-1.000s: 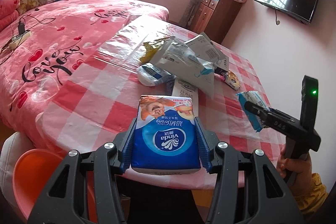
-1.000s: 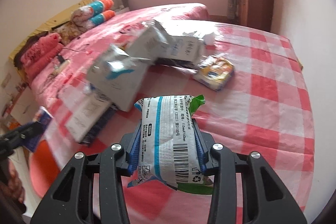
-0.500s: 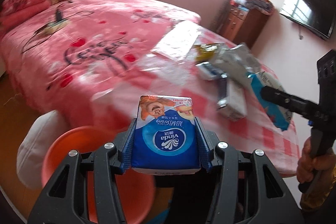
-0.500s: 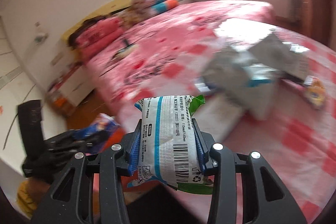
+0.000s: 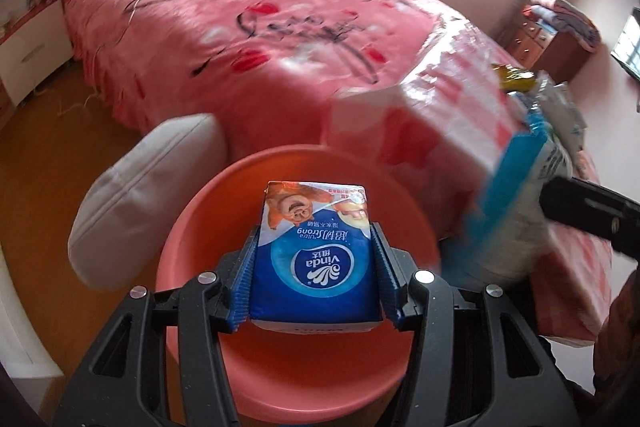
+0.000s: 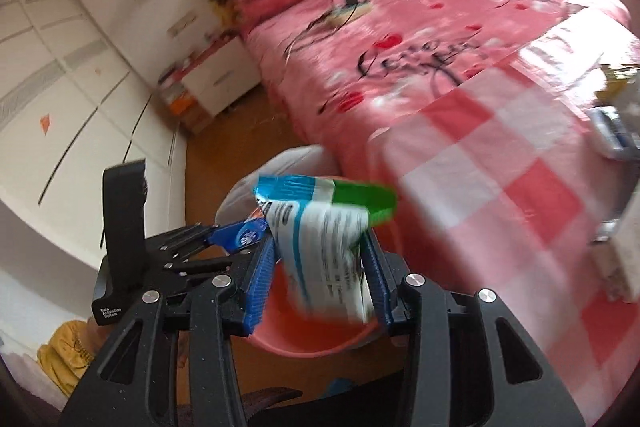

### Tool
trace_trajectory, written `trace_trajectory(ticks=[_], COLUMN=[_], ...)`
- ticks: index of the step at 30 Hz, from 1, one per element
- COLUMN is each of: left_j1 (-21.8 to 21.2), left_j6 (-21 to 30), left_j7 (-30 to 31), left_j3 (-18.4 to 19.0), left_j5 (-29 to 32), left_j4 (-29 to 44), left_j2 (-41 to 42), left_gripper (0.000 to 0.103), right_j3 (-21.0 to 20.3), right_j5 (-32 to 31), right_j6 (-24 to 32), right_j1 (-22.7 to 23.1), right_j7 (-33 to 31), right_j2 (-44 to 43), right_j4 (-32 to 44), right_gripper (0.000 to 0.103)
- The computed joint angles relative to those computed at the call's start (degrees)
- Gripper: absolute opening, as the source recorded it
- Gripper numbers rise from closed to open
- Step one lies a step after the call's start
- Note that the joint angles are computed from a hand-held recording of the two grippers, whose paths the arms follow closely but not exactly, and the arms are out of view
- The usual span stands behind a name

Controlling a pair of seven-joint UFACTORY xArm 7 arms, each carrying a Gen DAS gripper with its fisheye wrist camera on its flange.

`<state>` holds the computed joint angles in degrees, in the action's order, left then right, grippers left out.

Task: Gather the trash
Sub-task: 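Carry both items to the orange bucket and open both tools to drop them, then move both open tools back over the trash pile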

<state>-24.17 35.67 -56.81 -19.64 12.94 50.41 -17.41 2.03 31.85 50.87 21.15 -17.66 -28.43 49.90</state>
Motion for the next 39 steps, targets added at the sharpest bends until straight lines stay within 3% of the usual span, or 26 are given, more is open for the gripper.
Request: trace_trajectory(ticks=[2, 4, 7, 12, 14, 18, 20, 23, 26, 30, 39], left_j1=[0.3, 1.0, 1.8, 4.9, 5.6, 6.2, 6.0, 5.2, 4.2, 1.9, -1.4], left_j6=[1.3, 2.6, 1.9, -1.3, -5.0, -7.6, -5.8, 1.0, 2.9, 6.7, 6.4], left_j7=[-0.7, -2.6, -4.0, -9.7, -11.2, -11.6, -11.5, -12.0, -13.2, -10.3, -8.3], left_j3=[-0.1, -0.6, -1.1, -4.0, -4.5, -5.3, -5.6, -6.2, -5.8, -4.5, -2.9], left_j5=[0.2, 1.9, 4.7, 15.0, 17.3, 19.4, 19.2, 19.9, 22.1, 21.3, 21.3], left_j4=[-0.3, -0.5, -1.0, -1.9, -2.7, -1.9, -0.6, 2.4, 3.1, 5.8, 7.4], left_j2=[0.2, 0.1, -0.8, -2.6, -3.1, -1.7, -0.6, 1.0, 1.4, 3.4, 5.1], left_gripper=[0.057, 0.07, 0.079, 0.087, 0.088, 0.088, 0.088, 0.088, 0.088, 0.088, 0.088], right_j3=[0.8, 1.2, 1.2, 0.5, 0.2, 0.0, -0.7, -0.9, -0.9, -1.5, -3.1], right_j5=[0.2, 0.1, -0.4, -2.4, -3.5, -6.4, -6.8, -8.1, -9.2, -9.6, -10.3], right_j6=[-1.3, -2.2, -4.2, -6.8, -8.5, -10.5, -10.5, -10.7, -11.3, -11.9, -13.4], right_j1=[0.8, 1.0, 0.5, -1.0, -1.5, -2.1, -1.9, -2.2, -2.2, -1.9, -2.6], right_j7=[-0.5, -0.7, 0.3, 2.6, 3.3, 4.4, 4.8, 5.5, 5.9, 6.2, 6.8], right_j2=[0.9, 1.0, -0.1, -2.8, -4.1, -6.6, -7.4, -8.8, -9.6, -10.6, -13.3], right_j4=[-0.7, -1.6, -3.4, -5.4, -6.6, -8.9, -9.7, -10.9, -11.8, -12.8, -14.4], right_gripper=[0.046, 0.06, 0.08, 0.089, 0.089, 0.093, 0.093, 0.093, 0.093, 0.093, 0.094])
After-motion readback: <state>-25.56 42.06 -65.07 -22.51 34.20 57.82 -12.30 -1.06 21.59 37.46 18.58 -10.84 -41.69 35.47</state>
